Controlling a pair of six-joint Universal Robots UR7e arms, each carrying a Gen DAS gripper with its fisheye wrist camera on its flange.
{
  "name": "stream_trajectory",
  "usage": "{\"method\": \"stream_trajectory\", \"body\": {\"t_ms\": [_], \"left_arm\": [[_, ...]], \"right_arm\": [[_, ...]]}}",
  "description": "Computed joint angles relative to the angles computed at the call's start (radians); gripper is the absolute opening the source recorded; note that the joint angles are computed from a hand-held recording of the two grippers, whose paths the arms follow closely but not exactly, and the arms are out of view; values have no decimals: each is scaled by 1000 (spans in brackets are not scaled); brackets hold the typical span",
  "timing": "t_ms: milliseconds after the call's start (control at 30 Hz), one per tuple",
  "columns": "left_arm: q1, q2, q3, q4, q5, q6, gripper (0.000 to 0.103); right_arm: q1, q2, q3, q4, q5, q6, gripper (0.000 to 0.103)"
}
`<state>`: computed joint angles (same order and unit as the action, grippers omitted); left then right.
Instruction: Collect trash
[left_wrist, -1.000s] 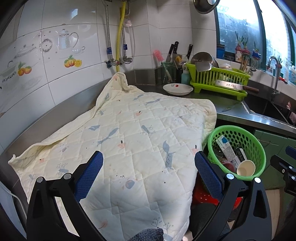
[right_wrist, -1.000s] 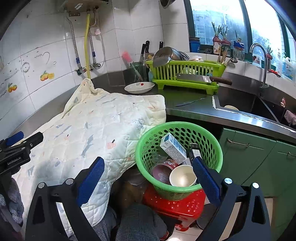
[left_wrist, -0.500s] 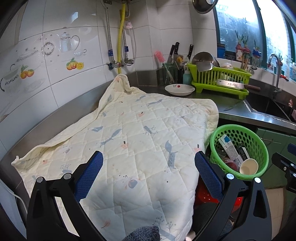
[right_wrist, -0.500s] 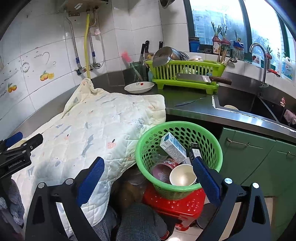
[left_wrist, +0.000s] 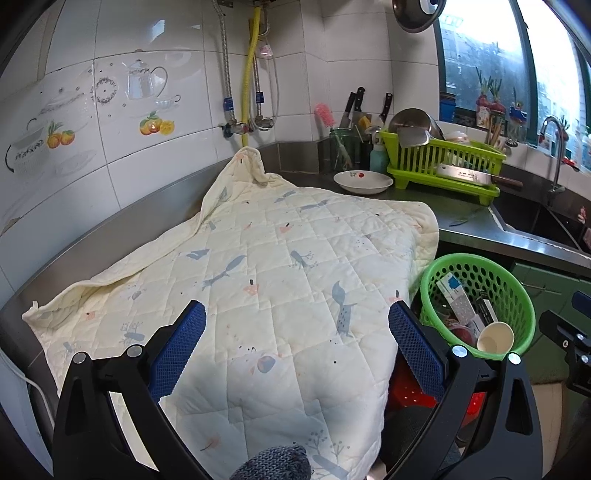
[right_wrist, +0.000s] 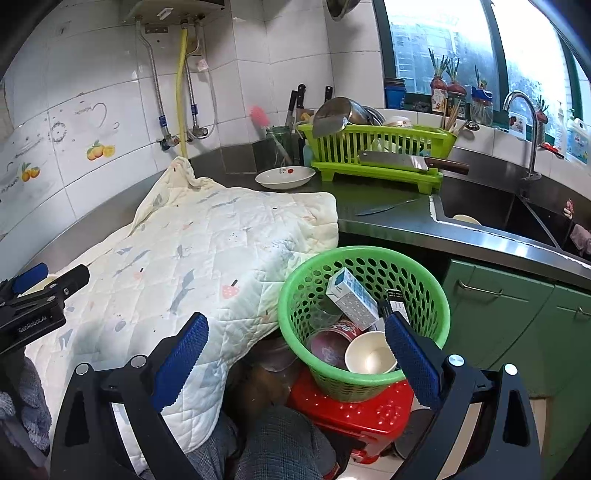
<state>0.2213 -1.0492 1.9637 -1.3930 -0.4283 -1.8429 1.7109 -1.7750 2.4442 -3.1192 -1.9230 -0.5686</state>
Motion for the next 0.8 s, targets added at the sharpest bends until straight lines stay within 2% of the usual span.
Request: {"method": "stream_trajectory", "body": {"t_ms": [800], "left_arm": [[2, 1, 3, 9, -11, -27, 98]], "right_arm": [[8, 5, 6, -6, -8, -3, 93]]}}
